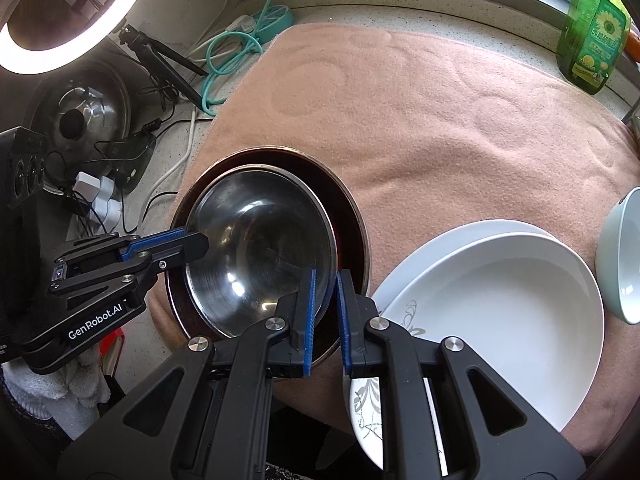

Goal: Organize plates and bowls
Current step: 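Lower the red bowl into the large steel bowl and open both tools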

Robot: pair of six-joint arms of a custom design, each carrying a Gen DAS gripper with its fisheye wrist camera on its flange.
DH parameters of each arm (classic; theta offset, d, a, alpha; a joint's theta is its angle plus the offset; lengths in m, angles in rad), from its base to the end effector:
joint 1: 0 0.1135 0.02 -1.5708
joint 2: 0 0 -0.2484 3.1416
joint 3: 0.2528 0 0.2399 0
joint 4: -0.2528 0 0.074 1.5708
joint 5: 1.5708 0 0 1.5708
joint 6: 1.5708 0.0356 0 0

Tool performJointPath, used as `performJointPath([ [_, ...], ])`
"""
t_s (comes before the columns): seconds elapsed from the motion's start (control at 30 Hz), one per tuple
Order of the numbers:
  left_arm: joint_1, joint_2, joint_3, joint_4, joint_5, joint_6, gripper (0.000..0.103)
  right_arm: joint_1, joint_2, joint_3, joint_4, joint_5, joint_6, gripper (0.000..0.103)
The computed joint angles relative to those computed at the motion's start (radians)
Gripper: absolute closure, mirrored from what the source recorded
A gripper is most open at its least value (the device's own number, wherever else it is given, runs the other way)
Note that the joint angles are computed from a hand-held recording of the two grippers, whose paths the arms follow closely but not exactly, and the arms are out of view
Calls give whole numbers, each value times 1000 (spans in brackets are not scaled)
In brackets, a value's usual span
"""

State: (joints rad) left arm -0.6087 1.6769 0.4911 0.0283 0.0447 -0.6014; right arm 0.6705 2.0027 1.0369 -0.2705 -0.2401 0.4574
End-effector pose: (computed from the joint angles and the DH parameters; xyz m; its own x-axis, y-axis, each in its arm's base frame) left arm 0.1904 -0.1346 0.0674 -0.9510 -0.0261 -0.3080 0.0581 0.9636 -0.2610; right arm 0.2620 0.2186 0.0796 -0.9576 -0.2119 -0.1954 -0.2695 0.8985 0.3465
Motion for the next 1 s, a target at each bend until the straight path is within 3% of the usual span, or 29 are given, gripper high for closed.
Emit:
performJointPath([
  [0.13, 2, 4, 11, -17, 1, 6, 92, -2, 3, -1, 6, -6, 3, 91],
  [0.27, 1, -5, 22, -35, -3, 8, 89, 0, -15, -13, 23, -3, 3, 71],
  [0.57, -4, -74, 20, -71, -27, 8, 78, -2, -79, -41, 37, 1, 5, 48],
  [0.63, -3, -97, 19, -84, -33, 5, 71, -7, -96, -51, 40, -13, 1, 48],
  [0.7, -3, -121, 18, -95, -36, 7, 69, -9, -120, -64, 41, -13, 5, 48],
  [0.77, -1, -142, 22, -111, -44, 10, 65, -15, -148, -81, 48, -4, 5, 38],
  [0.83, -9, -162, 26, -123, -77, 9, 53, -21, -183, -102, 58, 16, 2, 31],
  [0.9, -14, -178, 32, -136, -100, 14, 52, -28, -214, -115, 54, 42, -8, 30],
  [1.0, -21, -190, 45, -149, -125, 15, 40, -50, -259, -134, 52, 72, -23, 20],
])
